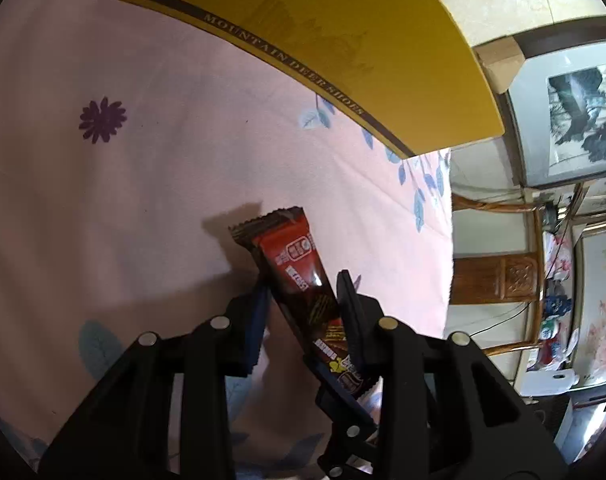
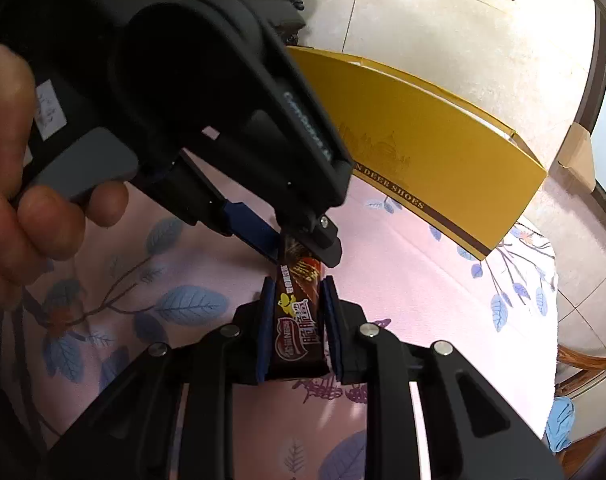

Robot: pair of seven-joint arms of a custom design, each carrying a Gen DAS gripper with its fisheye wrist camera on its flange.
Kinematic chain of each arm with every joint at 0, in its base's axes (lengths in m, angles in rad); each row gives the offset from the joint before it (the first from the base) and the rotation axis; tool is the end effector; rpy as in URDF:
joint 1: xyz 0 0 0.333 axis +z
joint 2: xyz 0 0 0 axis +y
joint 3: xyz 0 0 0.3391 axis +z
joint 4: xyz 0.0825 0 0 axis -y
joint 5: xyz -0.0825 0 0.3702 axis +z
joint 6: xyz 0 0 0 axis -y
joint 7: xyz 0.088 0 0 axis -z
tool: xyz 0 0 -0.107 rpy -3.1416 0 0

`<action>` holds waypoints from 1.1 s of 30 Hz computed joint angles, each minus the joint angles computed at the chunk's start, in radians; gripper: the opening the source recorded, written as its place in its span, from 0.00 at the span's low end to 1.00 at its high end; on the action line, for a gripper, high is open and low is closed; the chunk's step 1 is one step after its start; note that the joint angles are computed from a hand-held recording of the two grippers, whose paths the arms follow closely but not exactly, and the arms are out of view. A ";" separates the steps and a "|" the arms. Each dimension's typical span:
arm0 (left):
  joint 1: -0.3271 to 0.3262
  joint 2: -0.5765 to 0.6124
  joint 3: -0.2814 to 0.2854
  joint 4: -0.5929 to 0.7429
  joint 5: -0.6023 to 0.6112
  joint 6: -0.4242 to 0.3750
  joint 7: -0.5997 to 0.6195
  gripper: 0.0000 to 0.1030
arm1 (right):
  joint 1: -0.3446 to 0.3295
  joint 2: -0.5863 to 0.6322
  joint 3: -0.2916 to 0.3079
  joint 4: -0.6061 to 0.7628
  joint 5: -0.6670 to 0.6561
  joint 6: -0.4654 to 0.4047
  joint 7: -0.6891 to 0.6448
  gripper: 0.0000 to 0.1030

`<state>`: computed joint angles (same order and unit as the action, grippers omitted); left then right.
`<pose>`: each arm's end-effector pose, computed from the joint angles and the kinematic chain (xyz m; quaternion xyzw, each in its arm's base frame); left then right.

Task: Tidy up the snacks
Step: 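Carry the chocolate bar over the yellow box and open both tools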

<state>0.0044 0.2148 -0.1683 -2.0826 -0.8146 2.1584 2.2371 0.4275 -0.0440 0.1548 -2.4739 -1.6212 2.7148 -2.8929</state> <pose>0.5533 -0.1182 0.3564 0.5549 -0.7606 0.2507 0.2251 0.3627 0.2817 0.3459 -0.7154 0.5700 -0.3208 0.2460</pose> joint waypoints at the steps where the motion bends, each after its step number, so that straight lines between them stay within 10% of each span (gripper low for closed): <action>1: 0.002 -0.008 -0.002 -0.005 -0.013 0.001 0.009 0.32 | 0.003 -0.004 0.003 -0.001 0.008 -0.015 -0.017 0.23; 18: -0.012 0.038 -0.025 0.319 -0.174 0.047 0.068 0.33 | -0.103 -0.053 -0.053 0.209 -0.011 -0.001 -0.297 0.23; 32: -0.079 0.328 -0.093 0.772 0.136 0.152 -0.159 0.33 | -0.189 0.119 -0.135 0.464 0.347 0.137 -0.574 0.29; 33: -0.086 0.326 -0.089 0.771 0.160 0.170 -0.173 0.46 | -0.185 0.116 -0.137 0.468 0.339 0.125 -0.562 0.36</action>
